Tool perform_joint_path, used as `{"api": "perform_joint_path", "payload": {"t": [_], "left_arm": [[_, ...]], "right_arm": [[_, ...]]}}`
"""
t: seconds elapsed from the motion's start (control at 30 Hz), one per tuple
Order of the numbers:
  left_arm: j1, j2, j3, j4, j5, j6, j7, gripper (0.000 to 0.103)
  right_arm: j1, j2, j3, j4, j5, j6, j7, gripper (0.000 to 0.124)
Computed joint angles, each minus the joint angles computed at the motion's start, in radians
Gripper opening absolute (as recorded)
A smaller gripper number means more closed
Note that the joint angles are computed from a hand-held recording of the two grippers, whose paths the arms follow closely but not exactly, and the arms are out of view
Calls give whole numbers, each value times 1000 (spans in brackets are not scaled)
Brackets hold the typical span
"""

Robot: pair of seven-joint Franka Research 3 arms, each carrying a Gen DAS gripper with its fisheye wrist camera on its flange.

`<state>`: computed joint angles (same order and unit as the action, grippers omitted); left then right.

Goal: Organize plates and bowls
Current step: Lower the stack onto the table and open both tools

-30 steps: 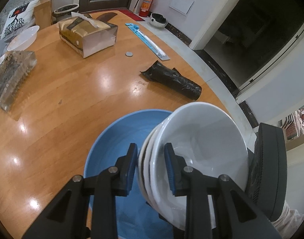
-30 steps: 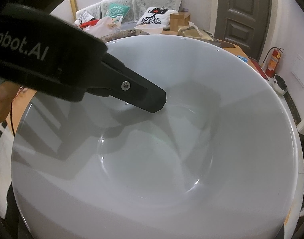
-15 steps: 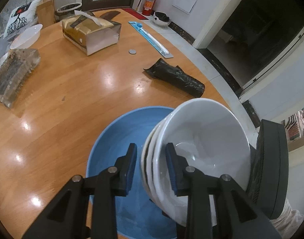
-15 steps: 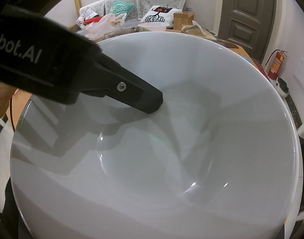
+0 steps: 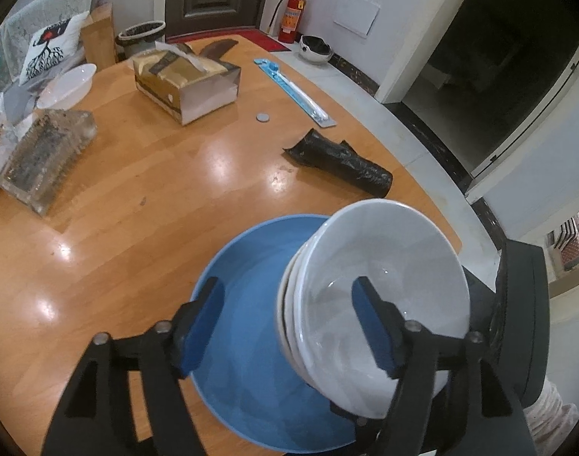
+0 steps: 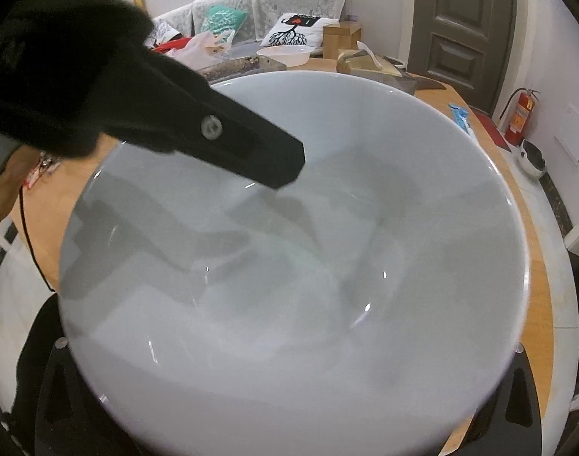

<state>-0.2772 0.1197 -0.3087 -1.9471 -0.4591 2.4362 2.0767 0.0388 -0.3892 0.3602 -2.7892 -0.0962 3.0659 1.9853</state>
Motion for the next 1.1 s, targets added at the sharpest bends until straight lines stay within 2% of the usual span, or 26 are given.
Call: {"api": "perform_joint_path", "payload": {"t": [0.1, 0.23, 0.3, 0.37, 0.5, 0.63, 0.83, 1.1], "left_arm": [[0, -24, 1, -22, -5, 29, 4, 82], [-1, -57, 8, -42, -44, 42, 29, 88], [-3, -76, 15, -51, -64, 45, 39, 97], [-6, -99, 22, -67, -89, 58, 56, 100], [-19, -140, 42, -92, -127, 73, 84, 100], [-34, -189, 60, -138, -136, 125, 78, 101], [-60, -244, 92, -205, -144, 200, 70, 101], [-113, -317, 133, -338, -111, 432, 71, 101]], "right_arm": [[0, -23, 7, -9, -1, -8, 9, 102], [15, -65, 2, -28, 4, -23, 4, 102], [17, -91, 7, -36, 3, -37, 4, 102], [24, -118, 2, -49, 3, -46, 1, 102], [45, -173, -14, -76, 16, -67, -10, 102], [65, -261, -17, -104, 32, -102, -2, 102], [59, -376, -4, -120, 31, -140, 12, 102], [37, -451, 31, -98, 16, -161, 33, 102]]}}
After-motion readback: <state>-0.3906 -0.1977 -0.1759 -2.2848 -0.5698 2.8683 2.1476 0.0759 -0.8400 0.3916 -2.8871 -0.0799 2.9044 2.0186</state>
